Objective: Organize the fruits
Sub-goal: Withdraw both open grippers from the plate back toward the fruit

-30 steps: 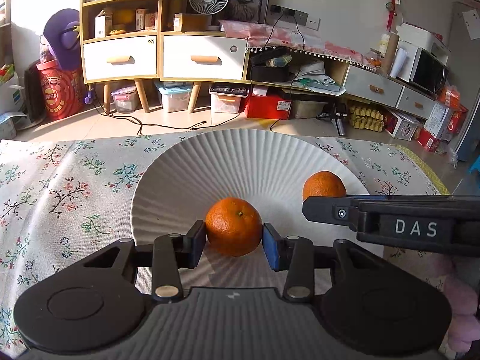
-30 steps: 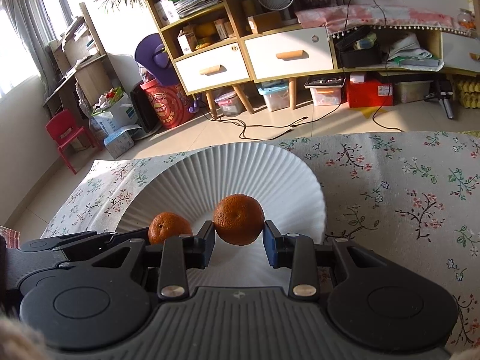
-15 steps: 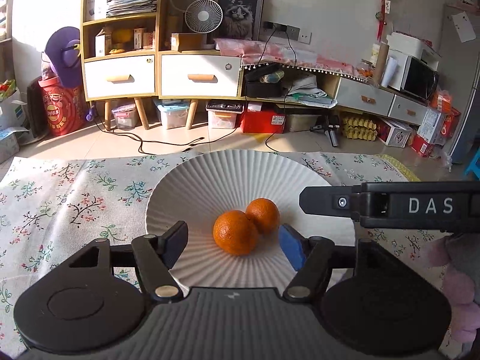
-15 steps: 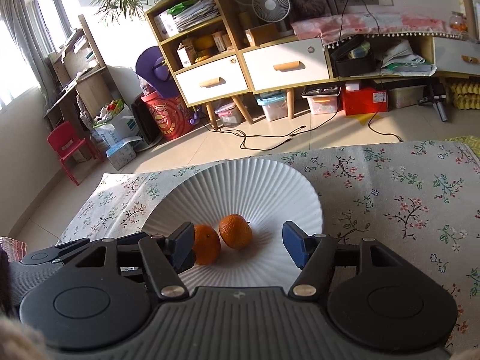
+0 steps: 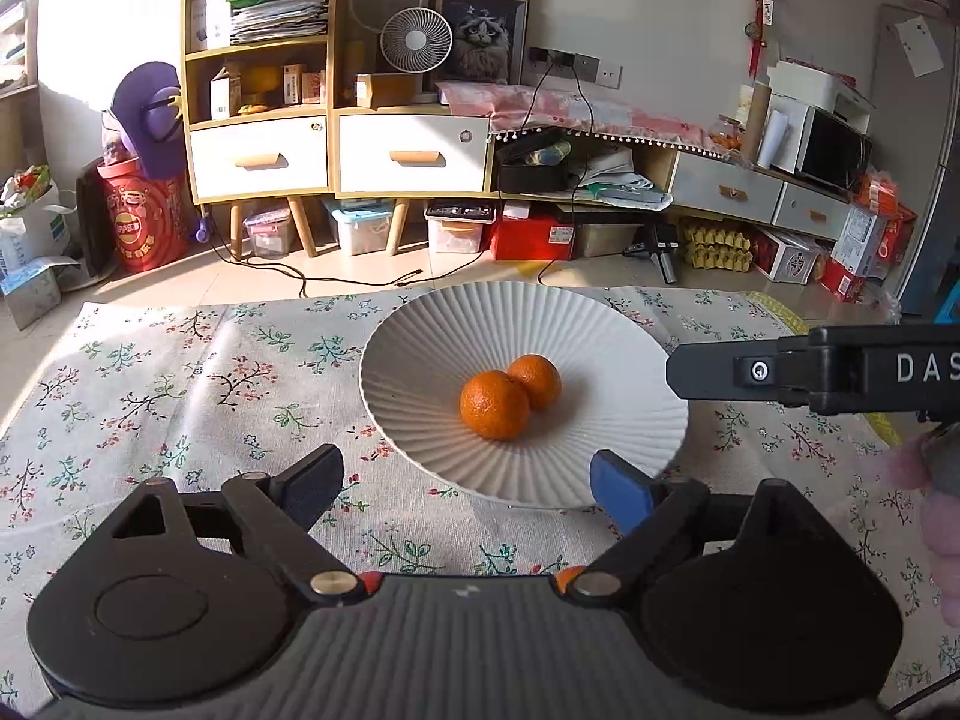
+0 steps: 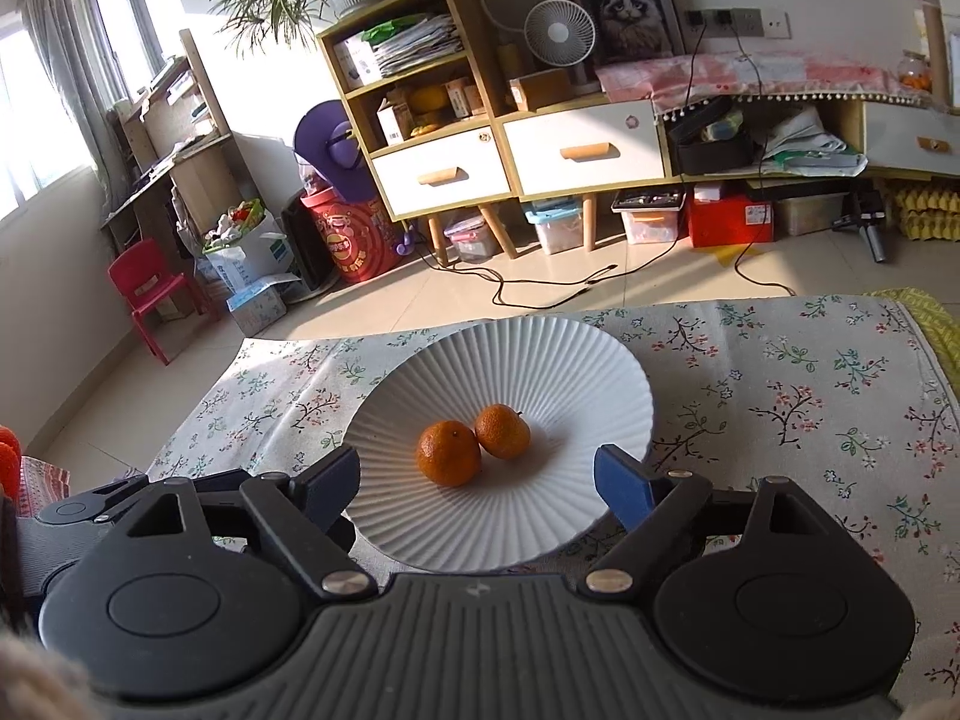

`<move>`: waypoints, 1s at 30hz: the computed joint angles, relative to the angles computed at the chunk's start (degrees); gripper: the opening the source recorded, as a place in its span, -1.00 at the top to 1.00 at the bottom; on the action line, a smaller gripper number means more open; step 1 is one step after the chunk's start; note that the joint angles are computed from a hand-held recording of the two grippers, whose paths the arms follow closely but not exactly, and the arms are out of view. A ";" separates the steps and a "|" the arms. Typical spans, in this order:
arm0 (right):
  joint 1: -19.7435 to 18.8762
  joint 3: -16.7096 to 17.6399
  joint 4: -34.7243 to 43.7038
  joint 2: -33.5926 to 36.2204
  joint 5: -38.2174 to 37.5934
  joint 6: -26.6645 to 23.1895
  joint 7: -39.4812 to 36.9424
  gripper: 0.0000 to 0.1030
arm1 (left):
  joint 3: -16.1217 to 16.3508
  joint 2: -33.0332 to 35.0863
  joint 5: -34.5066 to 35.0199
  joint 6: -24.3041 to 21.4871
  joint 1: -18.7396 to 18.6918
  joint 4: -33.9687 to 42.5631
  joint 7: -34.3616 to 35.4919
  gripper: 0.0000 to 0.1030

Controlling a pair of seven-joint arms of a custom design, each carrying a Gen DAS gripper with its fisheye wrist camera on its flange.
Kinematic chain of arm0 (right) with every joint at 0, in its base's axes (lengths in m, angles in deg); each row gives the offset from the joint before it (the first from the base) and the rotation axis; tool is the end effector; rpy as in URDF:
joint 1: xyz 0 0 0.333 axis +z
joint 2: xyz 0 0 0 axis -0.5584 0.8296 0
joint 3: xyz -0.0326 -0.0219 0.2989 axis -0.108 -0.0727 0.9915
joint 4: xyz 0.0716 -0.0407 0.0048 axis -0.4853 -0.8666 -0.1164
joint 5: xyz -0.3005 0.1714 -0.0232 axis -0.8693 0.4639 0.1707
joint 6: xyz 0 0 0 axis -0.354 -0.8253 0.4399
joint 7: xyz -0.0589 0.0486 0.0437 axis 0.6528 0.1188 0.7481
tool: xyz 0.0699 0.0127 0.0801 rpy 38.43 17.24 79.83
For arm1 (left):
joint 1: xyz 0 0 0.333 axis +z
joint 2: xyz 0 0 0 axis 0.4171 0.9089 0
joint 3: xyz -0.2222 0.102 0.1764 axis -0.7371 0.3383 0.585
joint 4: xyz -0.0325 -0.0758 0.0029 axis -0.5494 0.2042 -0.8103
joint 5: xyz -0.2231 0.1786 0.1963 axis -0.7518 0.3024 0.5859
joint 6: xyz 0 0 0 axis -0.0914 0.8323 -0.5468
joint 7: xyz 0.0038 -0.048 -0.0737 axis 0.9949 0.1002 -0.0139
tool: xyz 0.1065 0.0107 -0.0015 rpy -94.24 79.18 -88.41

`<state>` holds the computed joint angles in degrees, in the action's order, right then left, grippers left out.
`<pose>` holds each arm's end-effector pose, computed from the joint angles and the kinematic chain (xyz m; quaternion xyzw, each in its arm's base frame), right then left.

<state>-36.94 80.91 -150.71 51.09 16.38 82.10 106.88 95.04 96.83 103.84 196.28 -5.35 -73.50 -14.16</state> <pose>0.7247 0.1007 0.3734 -0.7580 0.4644 -0.0719 0.4524 0.6511 -0.3255 0.3628 -0.7001 0.5620 -0.2979 0.3243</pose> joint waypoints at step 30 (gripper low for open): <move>0.05 -1.77 -21.68 -12.68 11.20 1.87 -16.51 -0.89 | -6.73 -13.92 16.78 -0.14 1.41 -23.69 -18.14 -0.88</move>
